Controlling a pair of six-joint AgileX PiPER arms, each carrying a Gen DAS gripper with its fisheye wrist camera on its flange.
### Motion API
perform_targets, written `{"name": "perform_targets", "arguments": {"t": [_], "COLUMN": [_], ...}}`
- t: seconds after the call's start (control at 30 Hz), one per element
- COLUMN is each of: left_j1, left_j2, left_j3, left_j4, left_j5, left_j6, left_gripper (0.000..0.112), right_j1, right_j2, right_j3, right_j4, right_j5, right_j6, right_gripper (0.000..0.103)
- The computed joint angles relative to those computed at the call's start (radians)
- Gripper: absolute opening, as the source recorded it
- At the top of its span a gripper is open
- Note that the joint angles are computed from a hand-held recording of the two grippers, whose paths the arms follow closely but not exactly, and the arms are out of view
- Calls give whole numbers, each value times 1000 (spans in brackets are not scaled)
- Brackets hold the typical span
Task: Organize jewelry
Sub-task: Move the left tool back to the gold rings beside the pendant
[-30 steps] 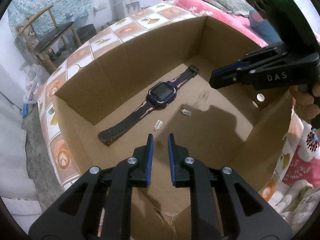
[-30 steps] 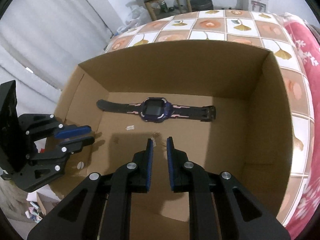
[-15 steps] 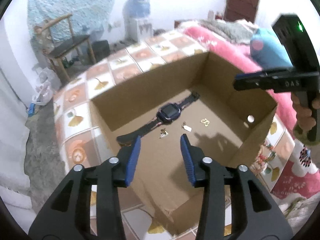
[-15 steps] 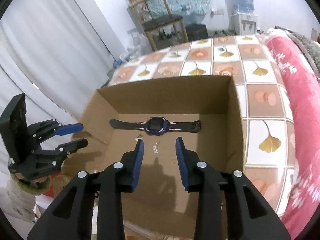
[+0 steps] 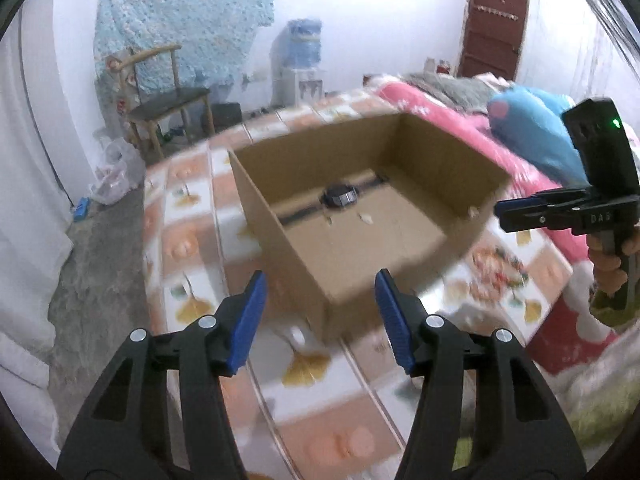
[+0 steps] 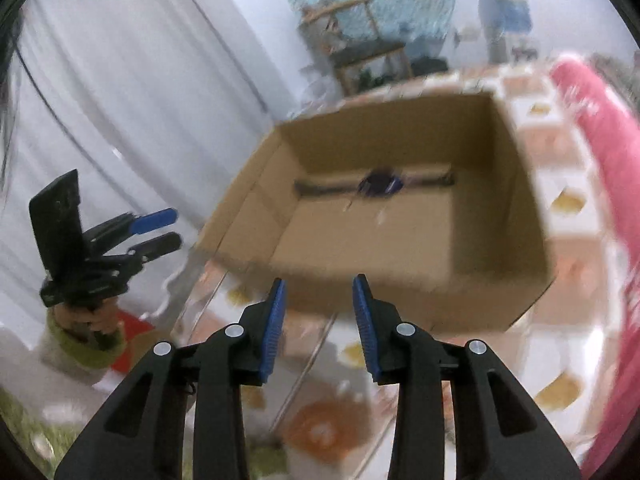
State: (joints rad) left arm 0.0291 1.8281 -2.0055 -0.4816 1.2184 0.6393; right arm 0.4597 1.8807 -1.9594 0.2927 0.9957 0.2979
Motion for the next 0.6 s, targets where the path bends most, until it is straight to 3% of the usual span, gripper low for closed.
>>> {"name": "perform_targets", "arguments": {"t": [0.13,0.3,0.6], "left_j1": [-5,-76,-121], "left_j2": [-45,-58,-48], "left_j3": [186,335,387], "left_j4": [-43,-3,-26], "left_j5": [-20,-112,-145], "left_j6": [16,32,100], "left_gripper": [54,49,27], "right_j1": [31,69,168], "right_j2": [28,82,185], "right_j3": [60,45,-86], "right_j4": [27,-10,-182], "right_j5": [-4,-4,55], "right_j6": [8,30,6], "right_gripper": [34,34,27]}}
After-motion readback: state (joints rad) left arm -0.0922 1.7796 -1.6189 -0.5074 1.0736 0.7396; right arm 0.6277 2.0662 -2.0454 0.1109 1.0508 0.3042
